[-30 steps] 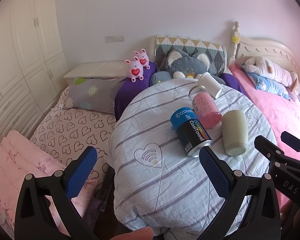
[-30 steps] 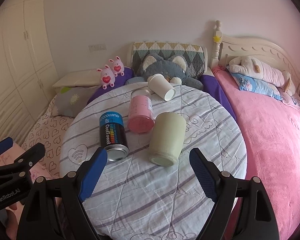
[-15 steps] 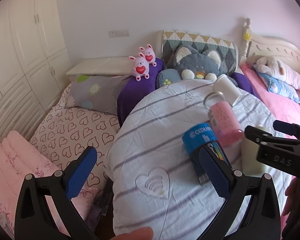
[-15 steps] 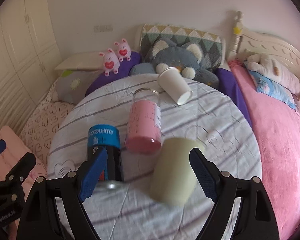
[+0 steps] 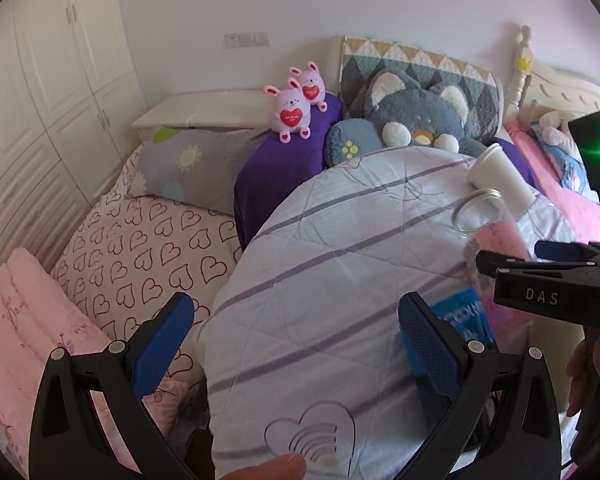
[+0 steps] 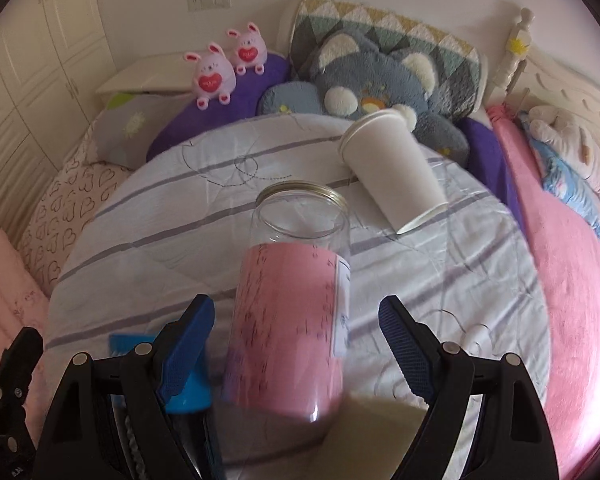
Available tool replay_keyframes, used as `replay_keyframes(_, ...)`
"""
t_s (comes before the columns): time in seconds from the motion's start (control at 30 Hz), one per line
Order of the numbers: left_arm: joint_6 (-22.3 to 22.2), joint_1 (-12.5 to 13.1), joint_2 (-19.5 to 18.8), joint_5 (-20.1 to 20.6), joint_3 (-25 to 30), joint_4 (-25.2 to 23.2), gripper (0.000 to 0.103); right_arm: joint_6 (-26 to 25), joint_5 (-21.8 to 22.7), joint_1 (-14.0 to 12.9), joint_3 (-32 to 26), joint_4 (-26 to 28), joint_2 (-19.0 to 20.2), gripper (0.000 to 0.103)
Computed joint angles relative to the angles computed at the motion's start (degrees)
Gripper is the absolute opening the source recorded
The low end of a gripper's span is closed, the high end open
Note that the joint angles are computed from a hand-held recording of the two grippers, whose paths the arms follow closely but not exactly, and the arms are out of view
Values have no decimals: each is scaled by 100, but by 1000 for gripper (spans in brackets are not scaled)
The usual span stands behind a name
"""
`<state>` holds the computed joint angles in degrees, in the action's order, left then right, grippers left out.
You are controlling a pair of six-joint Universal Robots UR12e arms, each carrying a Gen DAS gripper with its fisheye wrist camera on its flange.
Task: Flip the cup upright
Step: 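Close the right gripper around the body of the pink-labelled jar, then lift the jar with the right gripper and swing it away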
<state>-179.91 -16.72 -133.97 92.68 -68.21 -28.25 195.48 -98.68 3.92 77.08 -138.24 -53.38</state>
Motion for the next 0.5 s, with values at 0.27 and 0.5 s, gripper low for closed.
replay_keyframes(0.27,-108,29,-260,-52,367,-342,103,49,472,-142,-210,419,210,81)
replay_keyframes(0.5,-129,37,-270,-51,397,-406,103,116,797,-225,-91,158,140,71)
